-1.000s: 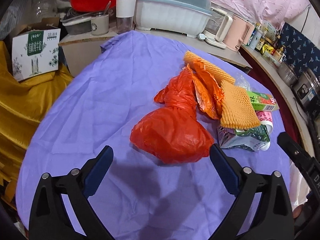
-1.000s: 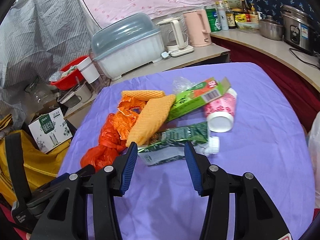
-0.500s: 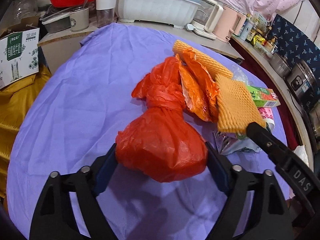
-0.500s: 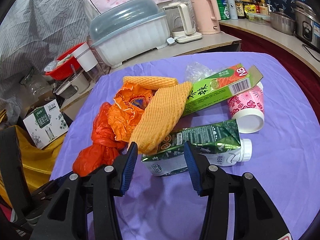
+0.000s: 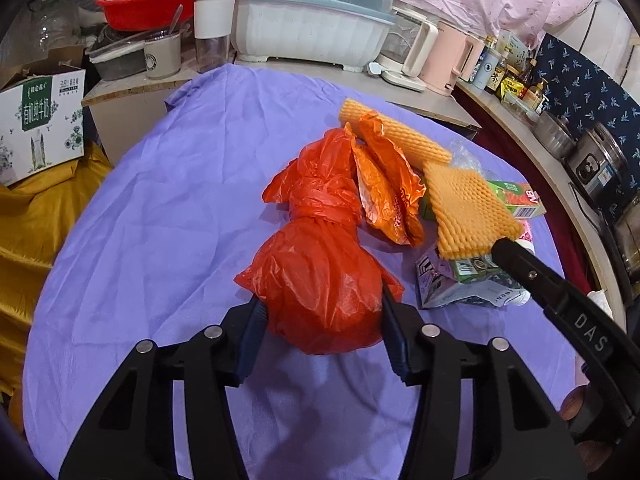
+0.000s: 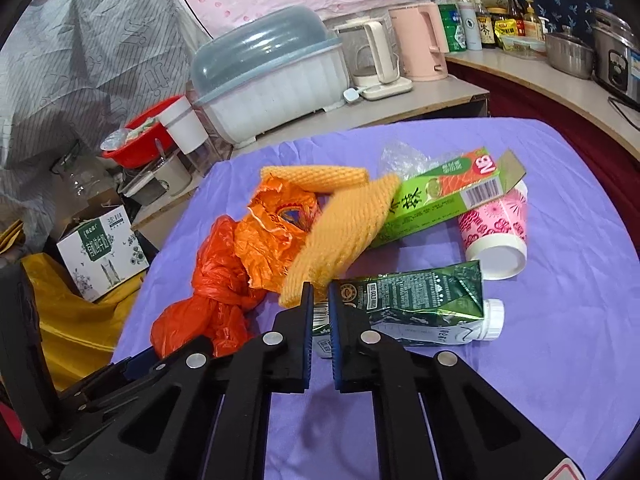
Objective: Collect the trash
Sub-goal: 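Grasp the red plastic bag with the left tool while the right tool reaches for the orange foam sleeve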
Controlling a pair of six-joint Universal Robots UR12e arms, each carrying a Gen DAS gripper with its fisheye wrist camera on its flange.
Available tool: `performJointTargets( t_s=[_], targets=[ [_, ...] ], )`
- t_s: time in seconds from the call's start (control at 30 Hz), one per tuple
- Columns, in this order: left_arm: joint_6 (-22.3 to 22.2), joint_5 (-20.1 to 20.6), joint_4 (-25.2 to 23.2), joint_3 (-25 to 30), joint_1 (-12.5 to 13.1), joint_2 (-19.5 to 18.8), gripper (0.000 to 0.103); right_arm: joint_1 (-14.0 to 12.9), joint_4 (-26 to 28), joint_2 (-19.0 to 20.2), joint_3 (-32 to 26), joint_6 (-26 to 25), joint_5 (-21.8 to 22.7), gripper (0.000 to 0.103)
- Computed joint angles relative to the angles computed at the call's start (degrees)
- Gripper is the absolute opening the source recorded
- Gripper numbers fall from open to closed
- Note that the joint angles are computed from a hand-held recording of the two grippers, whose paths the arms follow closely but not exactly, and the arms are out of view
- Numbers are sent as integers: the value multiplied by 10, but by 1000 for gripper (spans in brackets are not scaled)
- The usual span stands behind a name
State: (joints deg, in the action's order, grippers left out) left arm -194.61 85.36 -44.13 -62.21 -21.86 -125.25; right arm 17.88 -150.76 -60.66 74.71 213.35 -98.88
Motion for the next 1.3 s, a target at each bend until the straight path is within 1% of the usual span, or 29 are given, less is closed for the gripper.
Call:
performJointTargets(
  t_s=[0.13,0.27,0.43,0.57,0.77,0.83,0.93,0.97,1.03,1.1,1.23,1.3],
  targets=[
    [0,13,20,-13,-4,13,47,3,-17,-14,12,-12,-17,6],
    [0,30,42,-25,-9,26,46,5,-38,-31,29,-12,-32,6],
    [2,23,64,-35,-14,42,46,4,-64,-59,57,-11,-56,1],
    [10,17,78,-38,-23,52,46,2,-77,-82,81,-8,-76,1],
    [21,15,83,-41,-38,58,46,-4,-72,-112,122,13,-85,1],
    [23,17,80,-44,-42,59,46,-9,-64,-119,140,29,-79,4],
    [27,18,73,-47,-45,58,46,-15,-45,-123,157,50,-68,20],
    [28,19,69,-46,-47,56,46,-16,-41,-122,160,57,-65,24],
    [28,18,62,-48,-48,54,46,-18,-31,-117,165,66,-60,38],
    [28,17,53,-48,-49,51,46,-21,-27,-113,169,76,-57,42],
    [29,19,45,-45,-51,44,46,-30,-13,-102,173,97,-23,42],
    [30,19,44,-44,-51,42,46,-32,-10,-97,174,100,-12,42]
  ],
)
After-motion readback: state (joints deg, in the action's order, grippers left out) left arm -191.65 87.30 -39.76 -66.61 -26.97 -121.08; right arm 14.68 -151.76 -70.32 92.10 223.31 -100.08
